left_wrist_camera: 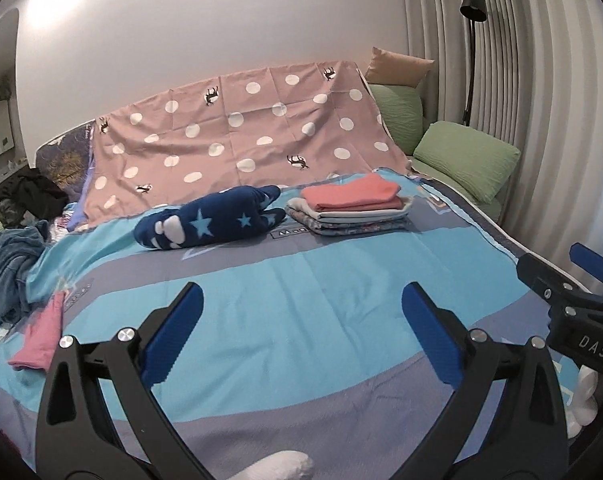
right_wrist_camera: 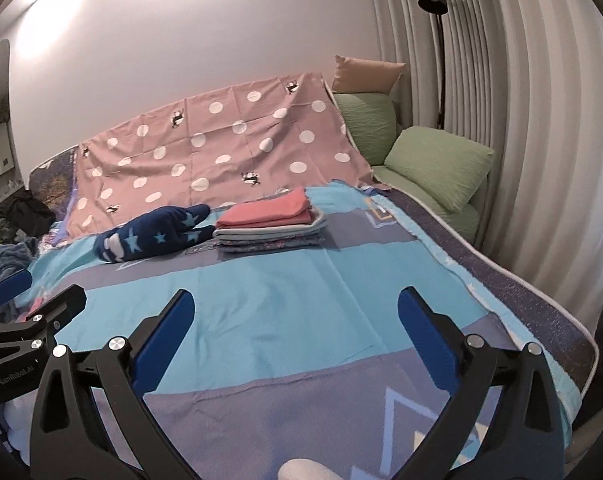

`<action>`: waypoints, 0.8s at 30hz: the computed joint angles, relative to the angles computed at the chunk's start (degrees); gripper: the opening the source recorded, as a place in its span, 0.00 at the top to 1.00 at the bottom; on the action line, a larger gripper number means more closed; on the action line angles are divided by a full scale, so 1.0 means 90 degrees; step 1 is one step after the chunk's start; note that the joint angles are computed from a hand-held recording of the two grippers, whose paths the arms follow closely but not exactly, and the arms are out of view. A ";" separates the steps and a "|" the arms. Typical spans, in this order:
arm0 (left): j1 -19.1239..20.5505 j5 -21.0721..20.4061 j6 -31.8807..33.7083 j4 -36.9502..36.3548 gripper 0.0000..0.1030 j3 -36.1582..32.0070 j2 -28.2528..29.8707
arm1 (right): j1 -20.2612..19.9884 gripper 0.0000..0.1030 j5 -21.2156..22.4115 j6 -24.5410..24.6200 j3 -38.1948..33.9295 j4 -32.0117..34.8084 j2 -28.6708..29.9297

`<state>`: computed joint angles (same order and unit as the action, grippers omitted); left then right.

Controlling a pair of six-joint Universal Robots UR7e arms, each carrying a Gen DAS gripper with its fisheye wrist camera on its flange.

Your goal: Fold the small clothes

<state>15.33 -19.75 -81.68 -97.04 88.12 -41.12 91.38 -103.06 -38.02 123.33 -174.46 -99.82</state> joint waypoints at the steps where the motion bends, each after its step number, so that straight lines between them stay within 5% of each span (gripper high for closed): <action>1: -0.0058 -0.0011 -0.0151 0.0168 0.02 0.0001 -0.0030 | 0.0018 0.01 0.0014 0.0008 0.0027 0.0039 -0.0057; 11: -0.0290 -0.0118 -0.0997 0.1139 0.02 -0.0066 -0.0168 | 0.0154 0.01 0.0028 0.0019 0.0173 0.0183 -0.0336; 24: -0.0349 -0.0355 -0.1315 0.1300 0.02 0.0037 -0.0309 | 0.0234 0.01 -0.0083 0.0040 0.0244 0.0313 -0.0483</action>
<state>12.19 -22.95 -93.52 -85.34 88.45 -43.90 93.49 -103.80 -37.66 125.52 -171.65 -104.17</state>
